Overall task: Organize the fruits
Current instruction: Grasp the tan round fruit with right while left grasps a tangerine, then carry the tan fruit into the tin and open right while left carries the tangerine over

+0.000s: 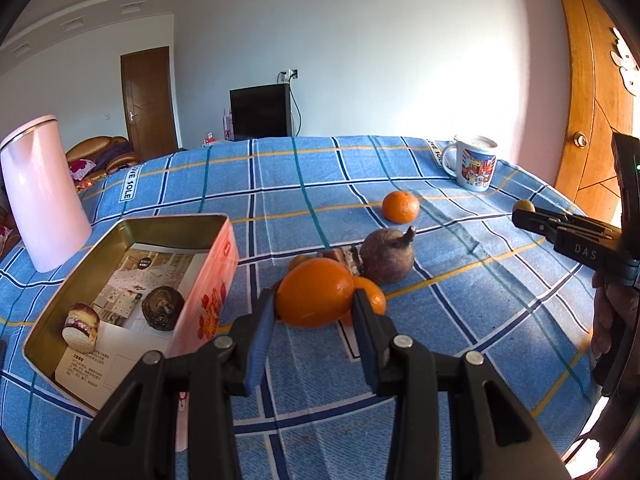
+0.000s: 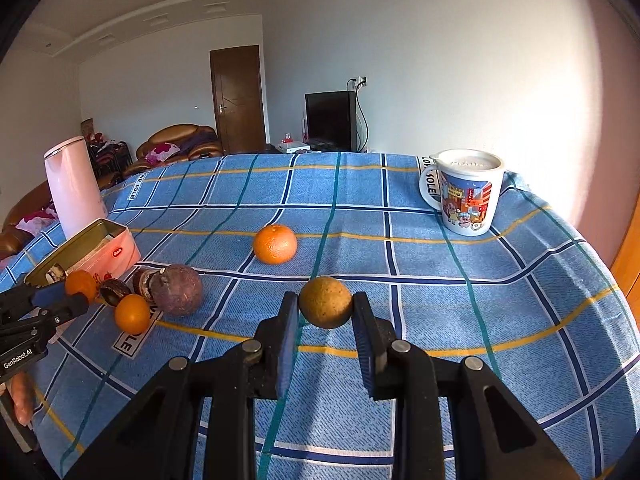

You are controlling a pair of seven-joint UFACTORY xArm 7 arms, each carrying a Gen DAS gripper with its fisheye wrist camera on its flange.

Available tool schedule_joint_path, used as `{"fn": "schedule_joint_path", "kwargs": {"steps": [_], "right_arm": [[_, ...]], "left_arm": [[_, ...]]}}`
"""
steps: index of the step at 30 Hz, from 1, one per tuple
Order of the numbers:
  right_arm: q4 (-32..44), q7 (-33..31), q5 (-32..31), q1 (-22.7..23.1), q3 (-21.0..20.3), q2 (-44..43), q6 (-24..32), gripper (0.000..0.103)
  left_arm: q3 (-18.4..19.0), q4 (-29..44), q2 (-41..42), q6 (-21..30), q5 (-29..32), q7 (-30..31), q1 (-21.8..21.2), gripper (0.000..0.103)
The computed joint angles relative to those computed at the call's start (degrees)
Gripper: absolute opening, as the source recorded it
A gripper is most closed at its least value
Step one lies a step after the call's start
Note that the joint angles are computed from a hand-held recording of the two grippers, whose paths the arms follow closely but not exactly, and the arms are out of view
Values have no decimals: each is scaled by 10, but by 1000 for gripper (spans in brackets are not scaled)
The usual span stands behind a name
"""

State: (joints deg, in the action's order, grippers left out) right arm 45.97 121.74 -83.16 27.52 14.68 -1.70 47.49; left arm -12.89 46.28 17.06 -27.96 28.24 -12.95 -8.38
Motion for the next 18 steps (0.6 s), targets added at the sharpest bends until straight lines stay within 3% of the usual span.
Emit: {"fn": "schedule_joint_path", "kwargs": {"steps": [18], "right_arm": [[-9, 29, -35, 21, 16, -9, 56, 29]], "left_arm": [[35, -41, -18, -78, -117, 99, -60, 40]]}}
